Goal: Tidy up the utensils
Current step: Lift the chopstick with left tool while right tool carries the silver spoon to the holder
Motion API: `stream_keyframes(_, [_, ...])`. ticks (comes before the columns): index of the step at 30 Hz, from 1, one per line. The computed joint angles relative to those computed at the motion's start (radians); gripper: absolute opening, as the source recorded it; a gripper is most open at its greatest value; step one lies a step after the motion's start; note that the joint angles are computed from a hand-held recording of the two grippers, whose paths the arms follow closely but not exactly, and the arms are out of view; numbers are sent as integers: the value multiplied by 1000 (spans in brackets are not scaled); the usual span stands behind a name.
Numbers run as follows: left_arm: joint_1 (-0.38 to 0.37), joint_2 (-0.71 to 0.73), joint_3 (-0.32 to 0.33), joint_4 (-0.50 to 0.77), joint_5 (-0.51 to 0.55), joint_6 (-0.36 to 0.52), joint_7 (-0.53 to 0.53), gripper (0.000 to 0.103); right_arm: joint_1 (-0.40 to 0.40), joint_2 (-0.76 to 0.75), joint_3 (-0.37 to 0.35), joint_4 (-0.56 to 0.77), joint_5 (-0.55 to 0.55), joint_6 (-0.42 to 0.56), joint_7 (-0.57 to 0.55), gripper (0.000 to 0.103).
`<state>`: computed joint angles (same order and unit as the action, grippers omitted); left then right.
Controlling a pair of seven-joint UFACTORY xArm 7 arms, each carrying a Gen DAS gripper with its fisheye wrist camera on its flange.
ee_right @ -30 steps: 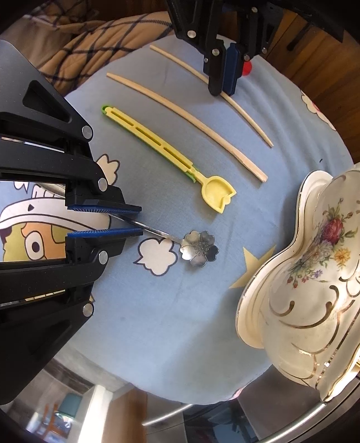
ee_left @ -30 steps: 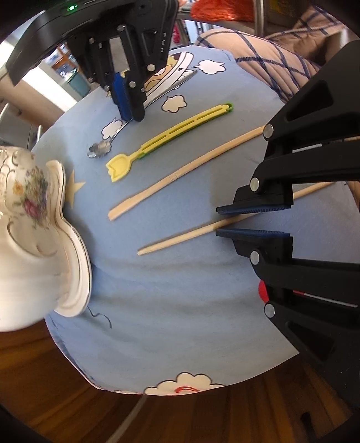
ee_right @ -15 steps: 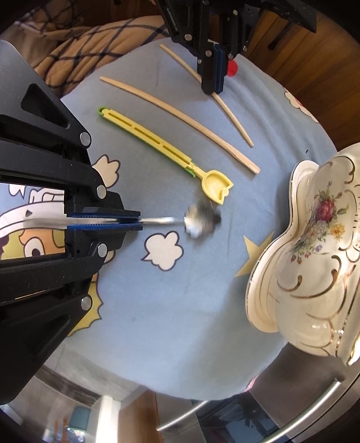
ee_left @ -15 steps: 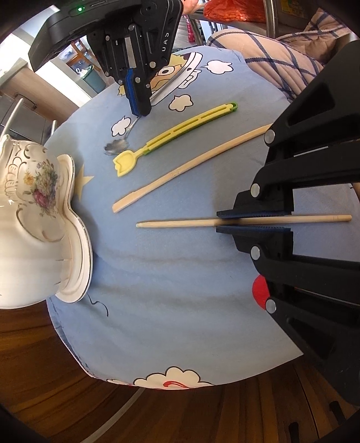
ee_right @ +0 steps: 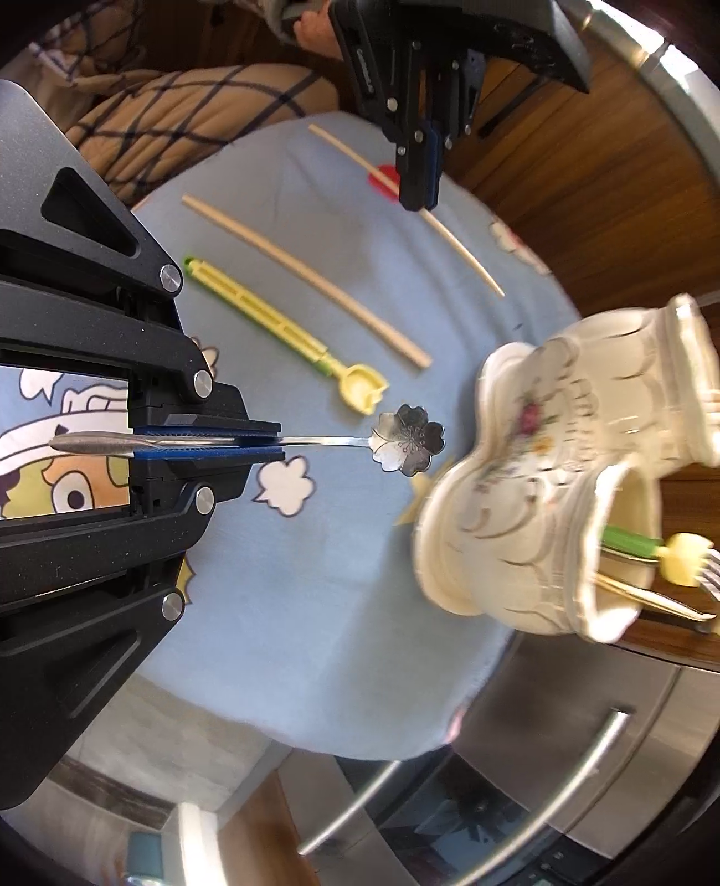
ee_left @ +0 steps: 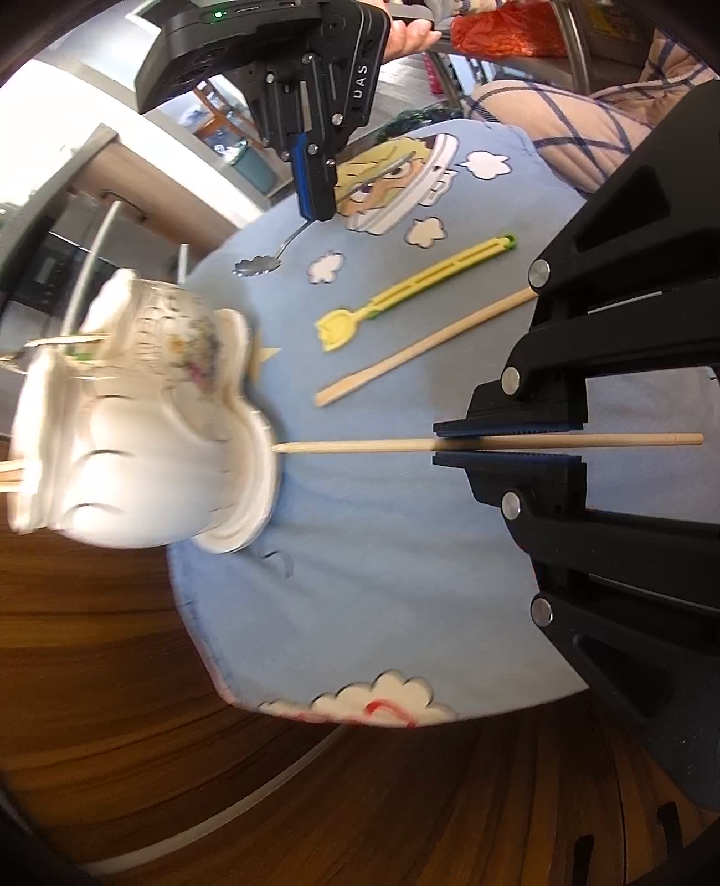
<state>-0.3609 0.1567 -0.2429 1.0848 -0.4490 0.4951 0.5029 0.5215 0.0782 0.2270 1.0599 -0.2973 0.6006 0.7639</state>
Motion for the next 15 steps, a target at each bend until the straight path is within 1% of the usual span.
stream_keyframes(1, [4,-12,-3,-10,-18,-18,14,5,0,-20,-2,-20,-11,-30,14,4])
stream_keyframes(2, [8,-25,-8,-22,-47,-44,34,5,4,-15,0,-8,-34,-37,40,4])
stream_keyframes(5, [7,-59,-15,-49,-112,-113,80,5,-2,-46,-2,-36,-70,-94,87,4])
stream_keyframes(6, [-1,-62,-16,-50,-119,-129,79,5,-5,-55,-1,-44,-88,-112,106,4])
stream_keyframes(11, [-17,-97,-15,-61,-208,-219,153,5,-23,-85,8,-65,-164,-187,199,4])
stream_keyframes(13, [-32,-95,-19,-56,-227,-259,160,5,-35,-100,9,-82,-186,-224,227,4])
stream_keyframes(15, [-42,-104,-27,-61,-264,-310,194,5,-46,-100,16,-77,-251,-250,298,4])
